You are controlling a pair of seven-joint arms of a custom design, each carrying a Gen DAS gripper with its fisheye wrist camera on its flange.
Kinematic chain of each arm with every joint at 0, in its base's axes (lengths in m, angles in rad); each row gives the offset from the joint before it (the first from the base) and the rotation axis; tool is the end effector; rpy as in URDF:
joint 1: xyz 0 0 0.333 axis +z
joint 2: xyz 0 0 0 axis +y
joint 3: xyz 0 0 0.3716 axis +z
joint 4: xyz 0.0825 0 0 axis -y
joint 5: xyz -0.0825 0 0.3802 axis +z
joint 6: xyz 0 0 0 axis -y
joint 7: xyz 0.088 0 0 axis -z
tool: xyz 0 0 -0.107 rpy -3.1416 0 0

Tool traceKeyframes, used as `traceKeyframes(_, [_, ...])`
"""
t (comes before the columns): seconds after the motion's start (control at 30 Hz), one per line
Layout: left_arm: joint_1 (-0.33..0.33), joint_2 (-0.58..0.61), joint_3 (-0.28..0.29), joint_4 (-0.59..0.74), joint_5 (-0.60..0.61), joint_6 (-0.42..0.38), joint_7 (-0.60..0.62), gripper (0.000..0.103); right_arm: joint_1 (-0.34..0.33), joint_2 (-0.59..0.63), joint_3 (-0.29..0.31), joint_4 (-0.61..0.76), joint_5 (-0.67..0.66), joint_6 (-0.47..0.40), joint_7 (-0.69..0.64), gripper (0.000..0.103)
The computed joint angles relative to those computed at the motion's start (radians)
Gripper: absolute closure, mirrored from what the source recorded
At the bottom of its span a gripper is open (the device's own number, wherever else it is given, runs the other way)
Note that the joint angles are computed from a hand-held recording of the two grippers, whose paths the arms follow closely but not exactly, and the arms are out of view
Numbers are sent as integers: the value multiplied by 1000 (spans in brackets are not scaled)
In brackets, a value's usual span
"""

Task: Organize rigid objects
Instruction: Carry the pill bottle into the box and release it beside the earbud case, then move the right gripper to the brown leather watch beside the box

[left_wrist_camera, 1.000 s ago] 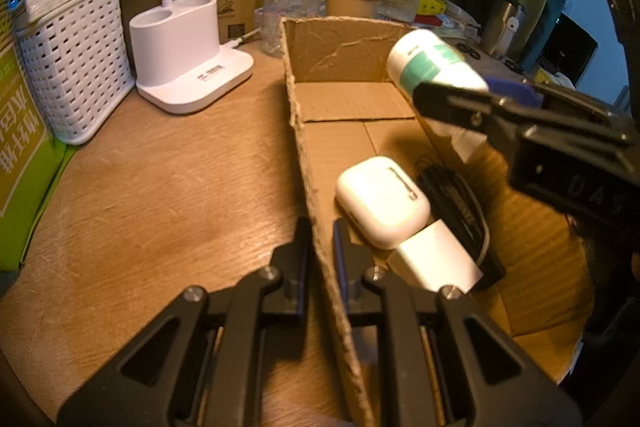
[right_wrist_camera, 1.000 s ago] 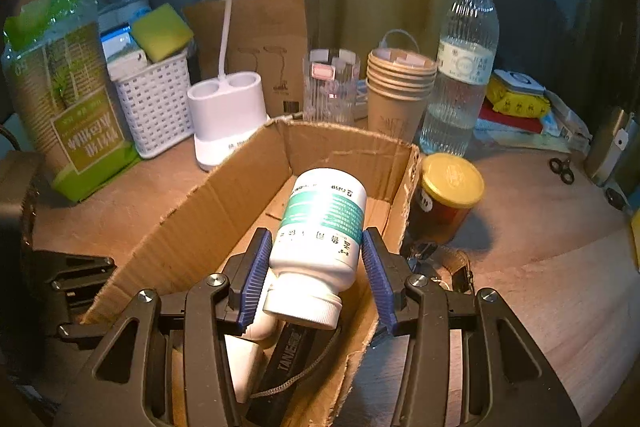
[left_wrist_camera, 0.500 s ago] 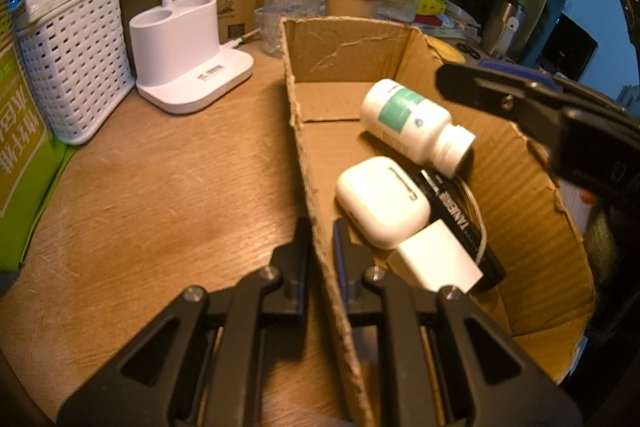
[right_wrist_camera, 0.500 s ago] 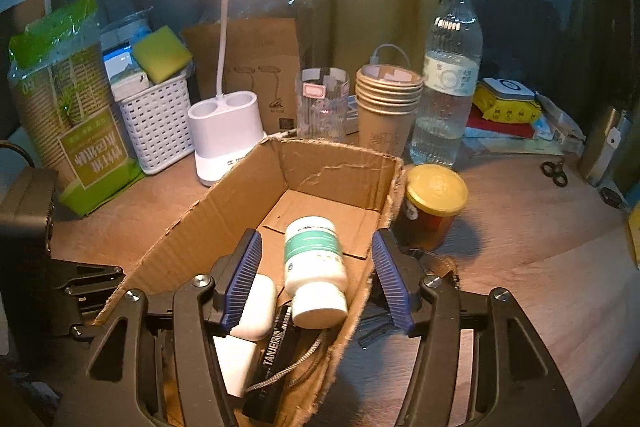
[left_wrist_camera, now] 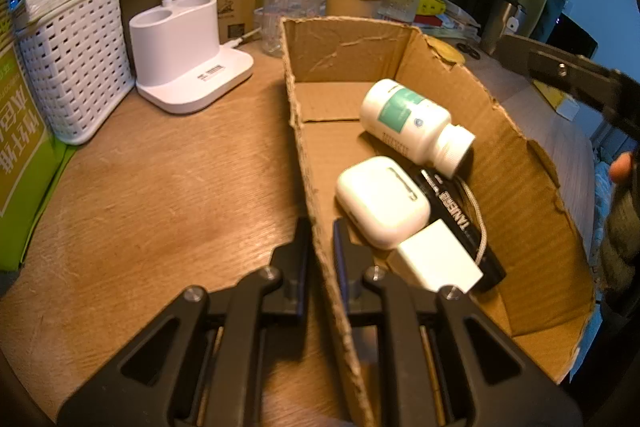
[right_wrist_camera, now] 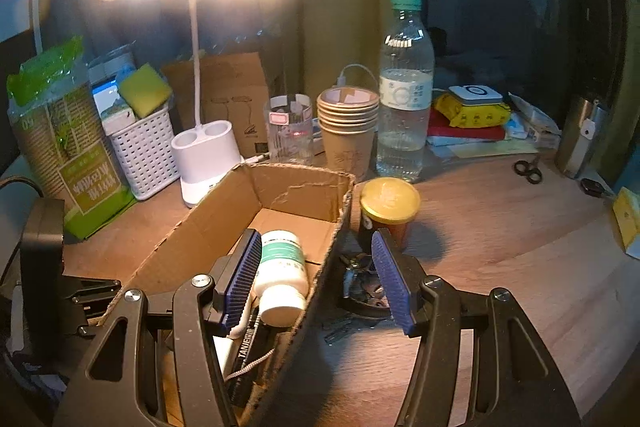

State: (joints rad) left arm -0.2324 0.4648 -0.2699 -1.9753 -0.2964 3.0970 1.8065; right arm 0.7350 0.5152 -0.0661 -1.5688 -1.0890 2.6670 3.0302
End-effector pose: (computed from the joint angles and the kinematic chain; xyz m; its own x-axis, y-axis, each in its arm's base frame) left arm 0.6182 -0.2860 0.3645 -0.4157 -0.8941 0.1668 -0.7558 0.2375 -0.6103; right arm 0.5666 0.4940 0.4461 0.0968 -0.9951 -0.0214 -0.6060 -0.0419 -0.7944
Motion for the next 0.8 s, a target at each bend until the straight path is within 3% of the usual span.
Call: traceKeyframes(0.8, [-1, 1, 1, 1, 4, -1, -4, 90, -49, -71, 29, -116, -82, -15, 148, 42])
